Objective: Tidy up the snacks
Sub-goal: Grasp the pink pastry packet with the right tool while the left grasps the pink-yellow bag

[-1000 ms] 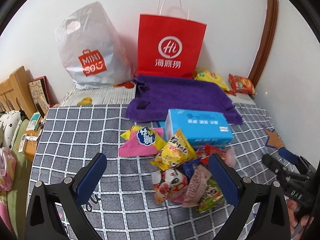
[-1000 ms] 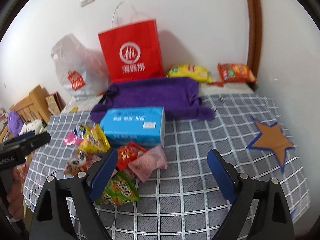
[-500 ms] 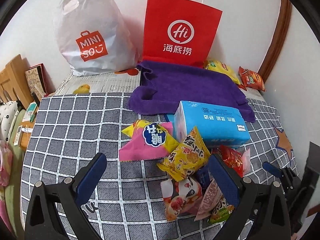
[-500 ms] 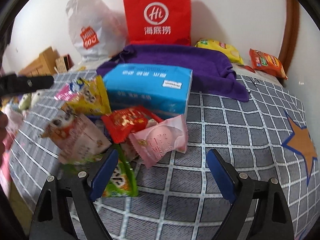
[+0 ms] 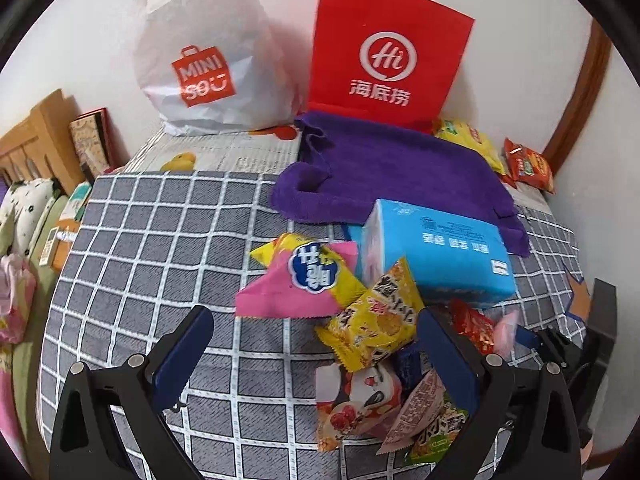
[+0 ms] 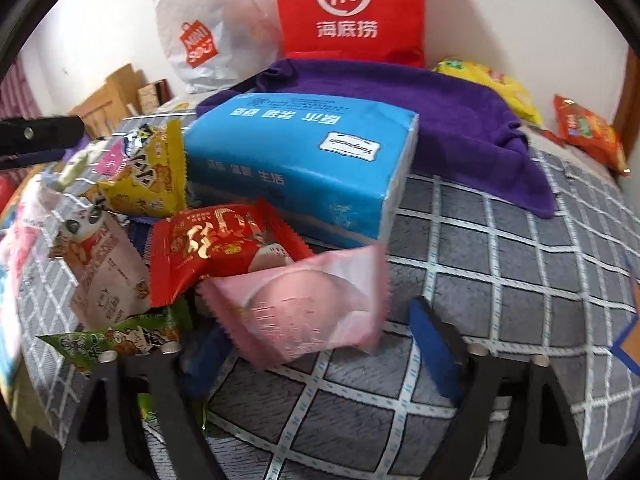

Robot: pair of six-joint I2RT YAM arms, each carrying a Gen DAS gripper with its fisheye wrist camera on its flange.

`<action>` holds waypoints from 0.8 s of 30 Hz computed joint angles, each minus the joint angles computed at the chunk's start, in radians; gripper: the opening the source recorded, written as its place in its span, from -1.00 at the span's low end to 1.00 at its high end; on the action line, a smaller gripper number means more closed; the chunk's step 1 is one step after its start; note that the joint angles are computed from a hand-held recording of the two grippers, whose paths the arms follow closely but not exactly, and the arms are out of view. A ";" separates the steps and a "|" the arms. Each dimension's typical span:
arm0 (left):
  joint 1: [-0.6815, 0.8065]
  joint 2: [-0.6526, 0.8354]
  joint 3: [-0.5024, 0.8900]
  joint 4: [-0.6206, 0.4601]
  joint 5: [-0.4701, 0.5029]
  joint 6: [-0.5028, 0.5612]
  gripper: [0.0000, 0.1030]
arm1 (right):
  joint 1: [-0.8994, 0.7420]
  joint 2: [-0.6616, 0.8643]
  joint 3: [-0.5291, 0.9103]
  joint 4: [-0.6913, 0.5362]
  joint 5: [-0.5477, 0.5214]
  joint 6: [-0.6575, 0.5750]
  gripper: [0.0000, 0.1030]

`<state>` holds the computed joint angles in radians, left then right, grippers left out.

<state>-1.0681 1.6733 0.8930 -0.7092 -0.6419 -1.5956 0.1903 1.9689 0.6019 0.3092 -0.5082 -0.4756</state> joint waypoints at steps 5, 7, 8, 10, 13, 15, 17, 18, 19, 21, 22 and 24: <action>0.008 -0.006 -0.015 -0.014 0.024 -0.049 0.97 | -0.009 0.017 0.065 -0.089 -0.030 -0.040 0.29; 0.017 -0.013 -0.026 -0.011 0.030 -0.042 0.97 | -0.017 0.022 0.084 -0.120 -0.042 -0.044 0.26; 0.023 -0.015 -0.031 -0.012 0.032 -0.034 0.97 | -0.018 0.025 0.088 -0.122 -0.045 -0.041 0.25; 0.044 -0.023 -0.049 0.007 0.042 -0.006 0.97 | -0.030 0.021 0.087 -0.121 -0.049 -0.023 0.24; 0.097 -0.050 -0.092 0.079 0.066 0.076 0.97 | -0.062 -0.004 0.062 -0.110 -0.049 -0.002 0.24; 0.142 -0.060 -0.112 0.132 0.084 0.141 0.97 | -0.075 -0.029 0.041 -0.097 -0.039 0.018 0.24; 0.183 -0.062 -0.125 0.182 0.102 0.205 0.97 | -0.088 -0.053 0.028 -0.101 -0.032 0.037 0.24; 0.211 -0.060 -0.131 0.216 0.116 0.246 0.97 | -0.094 -0.067 0.023 -0.107 -0.028 0.048 0.24; 0.232 -0.058 -0.138 0.244 0.127 0.276 0.97 | -0.097 -0.087 0.016 -0.111 -0.022 0.066 0.24; 0.277 -0.048 -0.149 0.300 0.163 0.334 0.96 | -0.100 -0.118 0.004 -0.113 -0.015 0.095 0.23; 0.297 -0.036 -0.149 0.319 0.184 0.358 0.90 | -0.099 -0.133 0.001 -0.117 -0.011 0.112 0.23; 0.343 -0.015 -0.164 0.379 0.236 0.412 0.80 | -0.088 -0.154 0.001 -0.130 0.001 0.141 0.23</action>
